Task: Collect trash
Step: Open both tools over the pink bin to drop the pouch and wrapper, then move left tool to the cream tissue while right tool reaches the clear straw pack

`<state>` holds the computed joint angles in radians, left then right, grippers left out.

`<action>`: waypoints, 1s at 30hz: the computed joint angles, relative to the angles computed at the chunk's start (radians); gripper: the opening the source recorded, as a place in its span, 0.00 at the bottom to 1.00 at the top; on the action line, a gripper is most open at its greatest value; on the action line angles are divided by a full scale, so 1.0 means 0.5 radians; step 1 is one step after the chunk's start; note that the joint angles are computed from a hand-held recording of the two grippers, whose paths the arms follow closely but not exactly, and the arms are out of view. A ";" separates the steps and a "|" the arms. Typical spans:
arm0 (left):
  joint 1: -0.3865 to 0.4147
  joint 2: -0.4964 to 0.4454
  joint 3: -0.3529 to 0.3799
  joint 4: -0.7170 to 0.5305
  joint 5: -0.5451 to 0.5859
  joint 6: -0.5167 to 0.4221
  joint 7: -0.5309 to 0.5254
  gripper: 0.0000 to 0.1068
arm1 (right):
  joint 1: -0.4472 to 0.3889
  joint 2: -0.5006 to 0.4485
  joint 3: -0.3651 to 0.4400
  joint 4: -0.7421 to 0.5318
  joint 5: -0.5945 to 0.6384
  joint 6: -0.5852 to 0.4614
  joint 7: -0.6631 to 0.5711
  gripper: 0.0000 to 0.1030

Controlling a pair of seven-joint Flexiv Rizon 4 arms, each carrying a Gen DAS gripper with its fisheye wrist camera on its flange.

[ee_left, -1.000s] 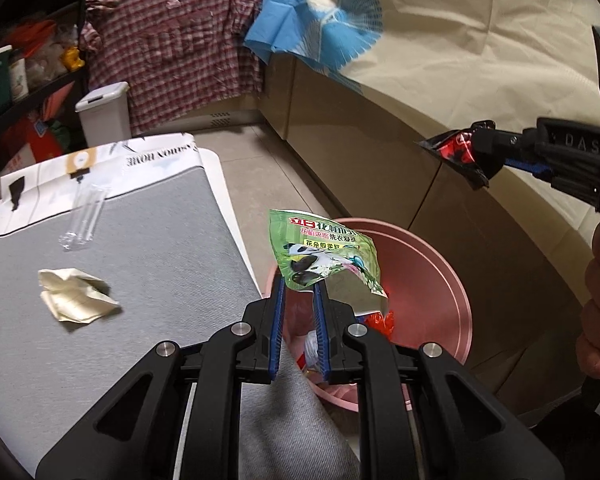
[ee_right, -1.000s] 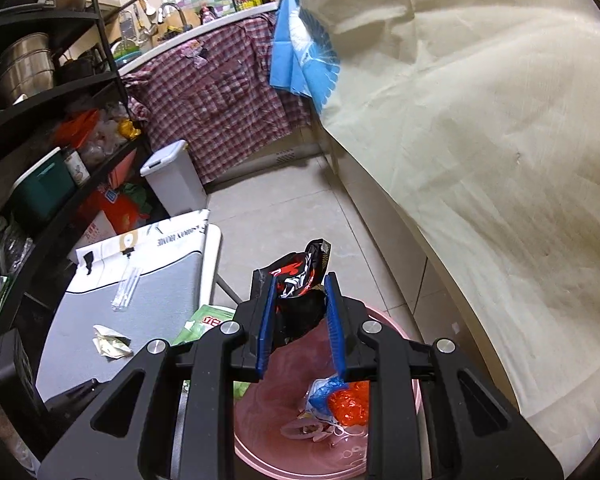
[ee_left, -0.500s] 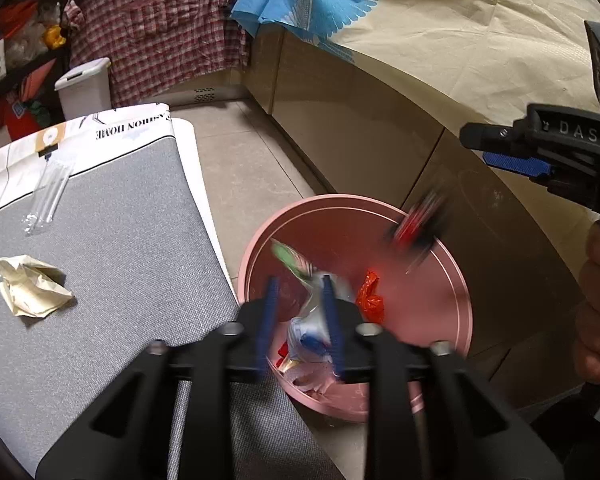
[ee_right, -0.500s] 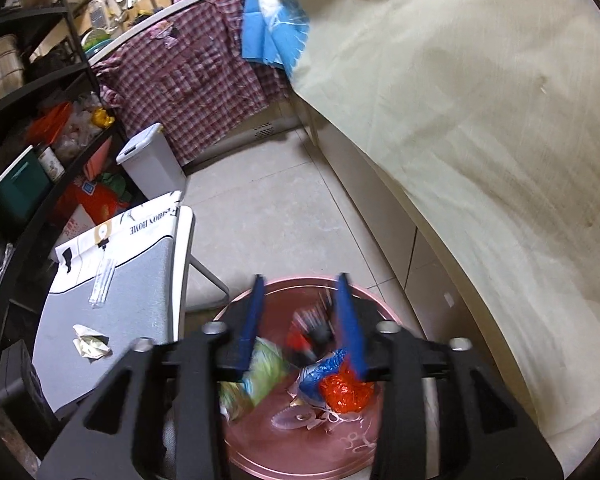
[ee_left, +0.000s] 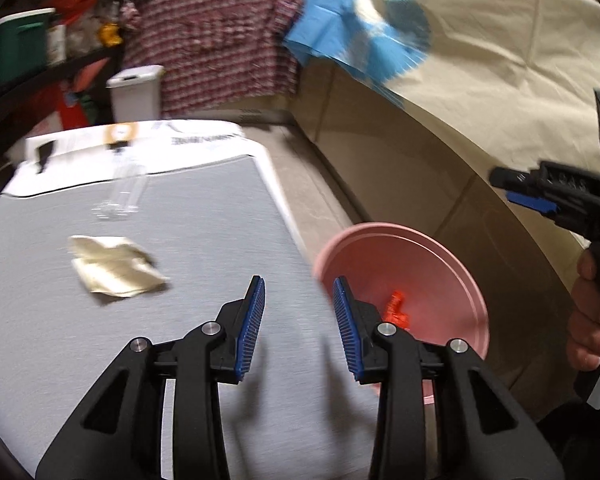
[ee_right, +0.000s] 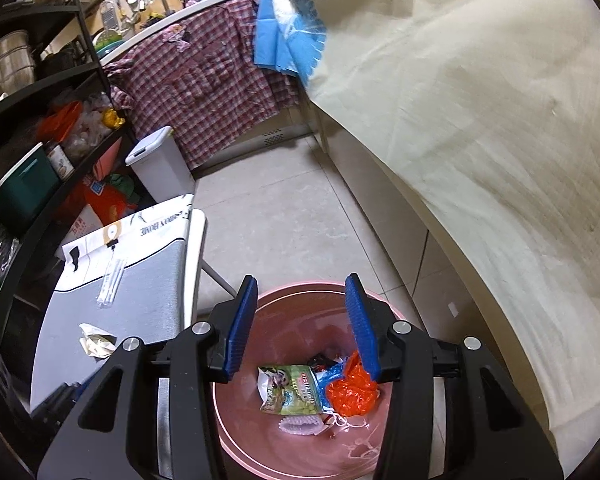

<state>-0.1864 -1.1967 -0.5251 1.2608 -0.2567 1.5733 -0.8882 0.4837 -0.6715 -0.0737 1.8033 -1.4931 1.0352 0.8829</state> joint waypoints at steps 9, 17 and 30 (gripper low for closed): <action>0.028 -0.036 0.227 -0.146 -0.143 -0.029 -0.283 0.33 | 0.013 -0.023 0.011 -0.102 -0.240 0.029 0.098 0.36; -0.013 -0.186 0.375 -0.475 -0.238 -0.245 -0.484 0.33 | 0.050 -0.189 -0.003 -0.362 -0.346 0.115 0.048 0.26; -0.094 -0.380 0.521 -0.879 -0.293 -0.575 -0.670 0.05 | 0.108 -0.580 -0.166 -0.909 -0.158 0.450 -0.165 0.27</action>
<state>-0.2333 -1.3869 -0.2647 0.8214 -0.4033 1.2857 -1.2232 0.5378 -0.9616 -0.1567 1.3490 -1.5720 1.2603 0.8005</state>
